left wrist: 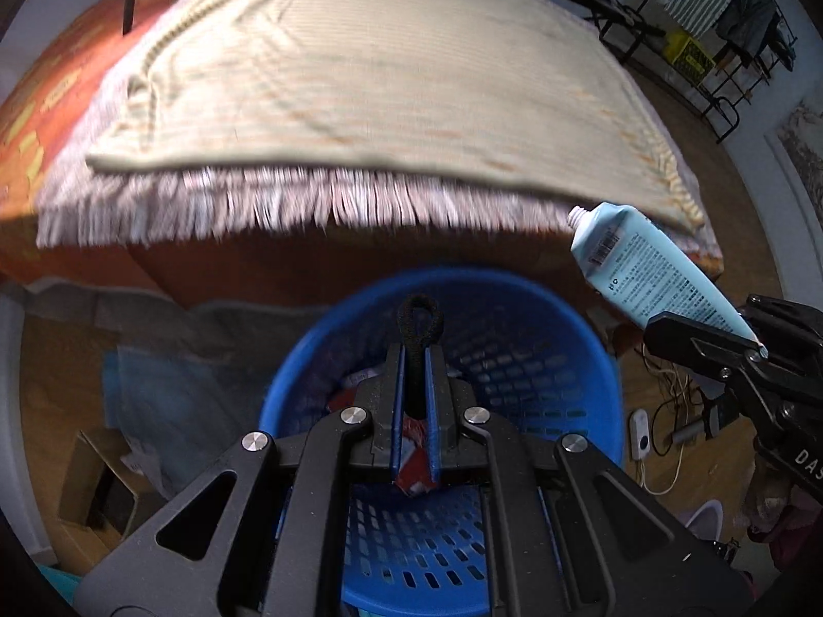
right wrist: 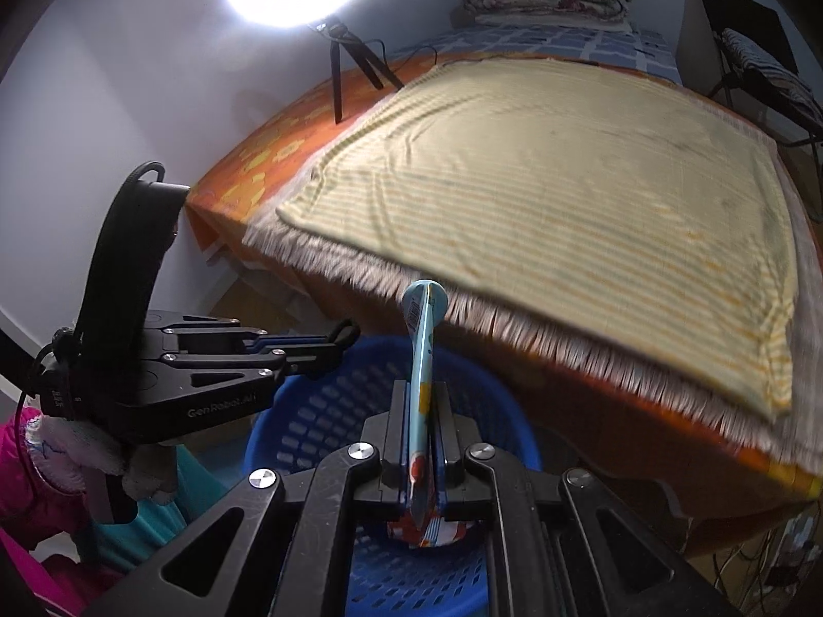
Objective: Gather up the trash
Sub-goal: 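Carry hair tie and tube over the wastebasket and open both tools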
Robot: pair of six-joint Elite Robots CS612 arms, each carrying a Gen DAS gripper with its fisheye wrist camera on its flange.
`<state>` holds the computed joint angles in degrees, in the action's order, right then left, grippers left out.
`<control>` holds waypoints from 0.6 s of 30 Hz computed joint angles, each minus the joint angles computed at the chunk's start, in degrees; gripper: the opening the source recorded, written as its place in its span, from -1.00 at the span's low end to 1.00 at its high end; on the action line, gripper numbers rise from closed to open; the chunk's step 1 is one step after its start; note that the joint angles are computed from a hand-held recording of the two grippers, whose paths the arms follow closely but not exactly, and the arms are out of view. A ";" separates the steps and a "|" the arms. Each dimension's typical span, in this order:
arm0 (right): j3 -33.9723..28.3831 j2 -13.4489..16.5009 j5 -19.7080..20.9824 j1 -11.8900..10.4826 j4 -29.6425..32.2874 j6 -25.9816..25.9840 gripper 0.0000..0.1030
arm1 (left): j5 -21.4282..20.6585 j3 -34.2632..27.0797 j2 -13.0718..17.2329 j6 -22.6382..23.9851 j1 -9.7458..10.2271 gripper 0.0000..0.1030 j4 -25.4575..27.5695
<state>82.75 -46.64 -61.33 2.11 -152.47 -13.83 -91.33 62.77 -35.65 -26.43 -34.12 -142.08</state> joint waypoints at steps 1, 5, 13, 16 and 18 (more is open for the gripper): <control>0.27 -0.03 -0.04 0.01 0.15 0.02 -0.90 | -0.08 0.21 0.02 -0.14 -0.12 -0.90 0.23; 0.94 -0.04 -0.13 0.08 0.76 0.01 -0.91 | -0.05 0.58 0.11 -0.21 -0.36 -0.90 0.99; 1.11 0.41 0.00 0.26 2.81 -0.12 -0.90 | 0.16 1.86 0.00 -0.27 -0.64 -0.90 1.47; 1.14 0.61 -0.08 0.48 3.20 -0.01 -0.90 | 0.03 2.19 0.01 -0.26 -0.70 -0.90 1.95; 1.01 0.81 -0.32 0.69 3.66 0.06 -0.90 | -0.06 2.30 0.04 -0.36 -0.76 -0.90 2.33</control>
<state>83.76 -45.83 -61.65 2.80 -148.81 -13.77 -91.39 65.07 -35.60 -26.79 -34.88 -139.75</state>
